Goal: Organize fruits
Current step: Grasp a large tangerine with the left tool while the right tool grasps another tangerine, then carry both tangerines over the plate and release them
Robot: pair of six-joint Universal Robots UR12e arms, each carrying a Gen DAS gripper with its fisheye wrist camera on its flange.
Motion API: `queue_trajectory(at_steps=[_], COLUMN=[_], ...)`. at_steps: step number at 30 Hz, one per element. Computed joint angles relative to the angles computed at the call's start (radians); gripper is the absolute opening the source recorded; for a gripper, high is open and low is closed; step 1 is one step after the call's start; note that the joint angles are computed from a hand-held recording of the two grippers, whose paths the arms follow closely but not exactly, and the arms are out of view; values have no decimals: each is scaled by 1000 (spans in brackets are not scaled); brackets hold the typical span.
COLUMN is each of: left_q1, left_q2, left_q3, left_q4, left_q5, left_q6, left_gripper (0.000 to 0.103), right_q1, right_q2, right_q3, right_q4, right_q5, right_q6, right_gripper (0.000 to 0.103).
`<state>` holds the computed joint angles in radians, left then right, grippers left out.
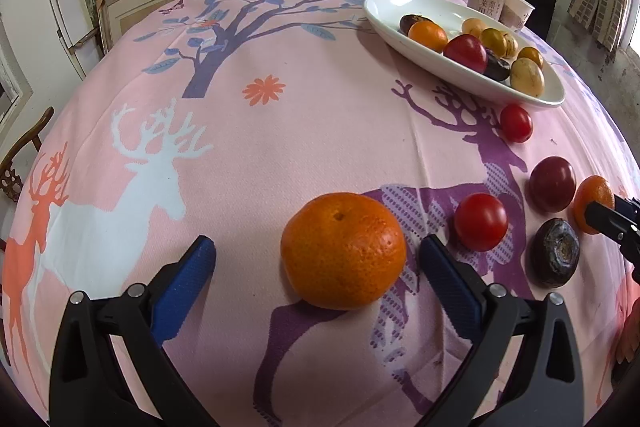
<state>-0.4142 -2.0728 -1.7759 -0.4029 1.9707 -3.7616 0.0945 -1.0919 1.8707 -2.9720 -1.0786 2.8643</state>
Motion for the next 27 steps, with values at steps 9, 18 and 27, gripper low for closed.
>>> queue_trajectory(at_steps=[9, 18, 27], left_q1=[-9, -5, -8], left_q2=[-1, 4, 5], left_q3=[-18, -37, -48], left_q4=[94, 150, 194], left_q5=[6, -23, -41], left_q6=[48, 38, 43], left_gripper=[99, 56, 47], right_q1=[-1, -1, -4], right_q2=[1, 4, 5], right_q3=[-1, -9, -9], right_q4=[4, 33, 40], right_q5=[4, 1, 15], right_q6=[1, 3, 8], right_gripper=[44, 46, 45])
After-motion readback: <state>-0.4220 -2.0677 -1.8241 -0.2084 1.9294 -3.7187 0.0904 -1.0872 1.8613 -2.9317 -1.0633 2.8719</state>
